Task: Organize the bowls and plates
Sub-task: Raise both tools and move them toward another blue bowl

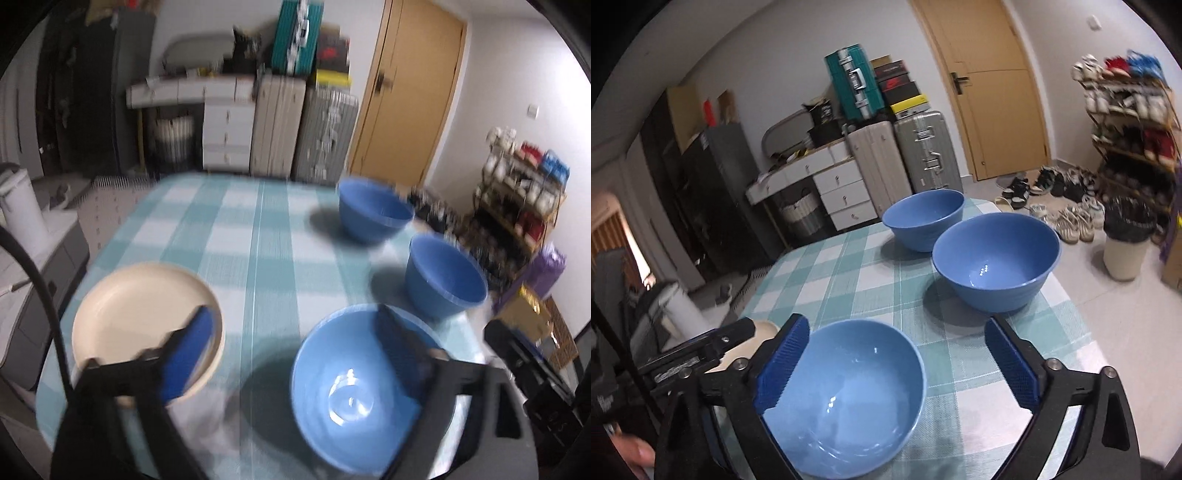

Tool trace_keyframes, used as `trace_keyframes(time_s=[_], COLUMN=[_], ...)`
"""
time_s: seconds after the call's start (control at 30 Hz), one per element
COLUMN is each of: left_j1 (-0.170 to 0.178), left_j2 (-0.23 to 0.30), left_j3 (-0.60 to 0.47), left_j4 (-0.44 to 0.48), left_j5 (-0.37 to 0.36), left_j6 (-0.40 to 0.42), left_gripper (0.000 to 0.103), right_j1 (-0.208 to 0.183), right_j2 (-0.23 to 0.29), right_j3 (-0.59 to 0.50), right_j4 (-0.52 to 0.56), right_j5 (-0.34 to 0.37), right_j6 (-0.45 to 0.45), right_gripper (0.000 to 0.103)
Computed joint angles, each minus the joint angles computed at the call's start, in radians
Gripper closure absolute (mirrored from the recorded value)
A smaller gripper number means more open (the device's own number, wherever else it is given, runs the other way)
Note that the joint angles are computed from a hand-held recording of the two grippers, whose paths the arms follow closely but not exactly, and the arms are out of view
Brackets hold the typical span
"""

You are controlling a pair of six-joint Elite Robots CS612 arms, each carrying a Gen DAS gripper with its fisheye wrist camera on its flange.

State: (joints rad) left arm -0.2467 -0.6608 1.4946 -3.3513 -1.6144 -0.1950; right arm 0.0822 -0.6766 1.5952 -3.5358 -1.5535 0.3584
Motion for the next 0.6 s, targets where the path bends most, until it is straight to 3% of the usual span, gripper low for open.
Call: trace_keyframes(time_s=[0.1, 0.23, 0.4, 0.6], left_j1=[-0.011, -0.013, -0.008, -0.017], left_j2=[0.006, 0.013, 0.011, 0.009], left_j3=[0.011, 0.012, 0.007, 0.020], left_j4=[-0.089, -0.129, -0.054, -0.075], left_j5=[0.030, 0.032, -0.025, -0.018], left_j6=[0.055, 0.070, 0.042, 0.071], left_gripper=[0.007, 0.006, 0.006, 0.006], right_j1=[0.001, 0.002, -0.008, -0.005], right_j2=[0.017, 0.033, 0.034, 0.035], right_j3=[-0.006, -0.012, -0.009, -0.006], right_j4=[-0.053, -0.088, -0.056, -0.066], right_j5=[-0.011, -0.027, 0.012, 0.001], right_j6=[-0.010, -0.028, -0.001, -0.021], right_gripper=[0.002, 0.001, 0.001, 0.001])
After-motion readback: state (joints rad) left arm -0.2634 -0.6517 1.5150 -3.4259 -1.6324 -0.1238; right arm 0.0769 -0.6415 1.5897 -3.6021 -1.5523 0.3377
